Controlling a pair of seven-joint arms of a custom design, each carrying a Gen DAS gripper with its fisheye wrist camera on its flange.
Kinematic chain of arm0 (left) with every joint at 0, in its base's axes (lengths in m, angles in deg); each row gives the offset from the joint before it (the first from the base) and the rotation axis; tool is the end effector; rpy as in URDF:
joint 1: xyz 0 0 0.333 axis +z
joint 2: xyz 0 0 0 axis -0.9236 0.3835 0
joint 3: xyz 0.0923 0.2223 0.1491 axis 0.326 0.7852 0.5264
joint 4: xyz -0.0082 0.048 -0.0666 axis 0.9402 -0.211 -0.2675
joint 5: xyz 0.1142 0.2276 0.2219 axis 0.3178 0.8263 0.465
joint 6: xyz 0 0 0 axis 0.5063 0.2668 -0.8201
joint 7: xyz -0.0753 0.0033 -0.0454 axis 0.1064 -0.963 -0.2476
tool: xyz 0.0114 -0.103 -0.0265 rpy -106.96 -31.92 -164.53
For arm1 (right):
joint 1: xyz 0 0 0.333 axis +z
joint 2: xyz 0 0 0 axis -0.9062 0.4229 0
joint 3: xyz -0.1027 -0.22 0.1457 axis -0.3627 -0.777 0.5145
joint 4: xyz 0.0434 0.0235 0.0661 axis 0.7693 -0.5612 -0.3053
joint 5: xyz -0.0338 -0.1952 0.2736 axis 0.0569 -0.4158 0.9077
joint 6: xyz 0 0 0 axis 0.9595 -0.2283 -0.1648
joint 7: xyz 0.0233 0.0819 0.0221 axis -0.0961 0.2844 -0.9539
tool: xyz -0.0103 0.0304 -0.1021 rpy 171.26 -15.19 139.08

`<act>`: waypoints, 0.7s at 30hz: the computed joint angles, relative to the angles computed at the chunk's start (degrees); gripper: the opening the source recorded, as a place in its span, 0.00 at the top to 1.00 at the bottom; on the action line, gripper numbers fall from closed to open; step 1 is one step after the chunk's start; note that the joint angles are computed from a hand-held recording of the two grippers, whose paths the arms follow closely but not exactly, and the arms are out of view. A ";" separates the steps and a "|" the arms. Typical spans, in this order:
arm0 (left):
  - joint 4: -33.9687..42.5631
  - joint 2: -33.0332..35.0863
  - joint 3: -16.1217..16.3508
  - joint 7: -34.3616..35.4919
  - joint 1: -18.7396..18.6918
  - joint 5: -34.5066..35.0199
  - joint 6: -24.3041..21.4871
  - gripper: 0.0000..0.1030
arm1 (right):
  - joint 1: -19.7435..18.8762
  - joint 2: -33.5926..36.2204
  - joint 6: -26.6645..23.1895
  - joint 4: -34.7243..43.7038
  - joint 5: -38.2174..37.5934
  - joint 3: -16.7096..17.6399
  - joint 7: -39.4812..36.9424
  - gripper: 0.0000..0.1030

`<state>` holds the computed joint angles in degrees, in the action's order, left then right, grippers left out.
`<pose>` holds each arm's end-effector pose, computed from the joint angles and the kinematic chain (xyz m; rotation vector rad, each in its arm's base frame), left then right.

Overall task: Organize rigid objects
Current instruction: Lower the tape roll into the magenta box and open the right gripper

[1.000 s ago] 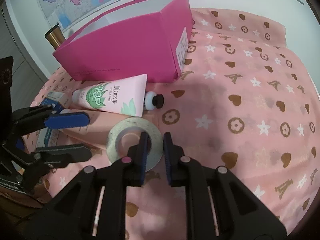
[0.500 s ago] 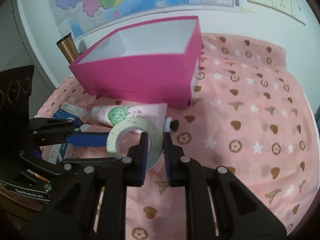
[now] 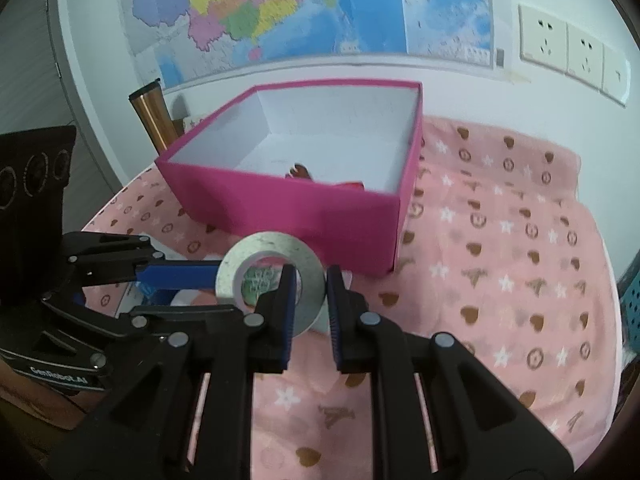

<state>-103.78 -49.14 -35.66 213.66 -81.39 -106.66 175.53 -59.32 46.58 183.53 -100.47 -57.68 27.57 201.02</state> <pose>0.5073 -0.2832 0.4715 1.0149 -2.6350 1.3567 0.4388 0.1438 0.4722 -1.6444 1.7270 -0.6341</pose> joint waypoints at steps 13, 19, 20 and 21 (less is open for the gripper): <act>12.05 6.89 -0.35 -5.89 0.80 5.98 1.62 0.67 | 1.91 5.24 -2.74 10.47 2.53 -2.85 -8.43 0.84; 19.98 12.19 -0.83 -11.80 1.04 11.80 0.91 0.67 | 2.88 8.67 -4.32 15.96 5.76 -4.50 -13.26 0.84; 21.57 13.29 -0.72 -13.11 0.80 13.34 1.02 0.67 | 3.04 9.05 -4.51 16.52 6.45 -4.70 -14.03 0.84; 22.42 13.86 -0.96 -13.73 0.96 14.14 0.83 0.67 | 3.32 9.75 -4.56 17.29 8.20 -5.05 -15.81 0.84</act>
<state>-81.36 -35.28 -36.62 199.92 -80.42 -92.52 176.36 -55.99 56.33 178.97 -83.19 -49.48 22.52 185.22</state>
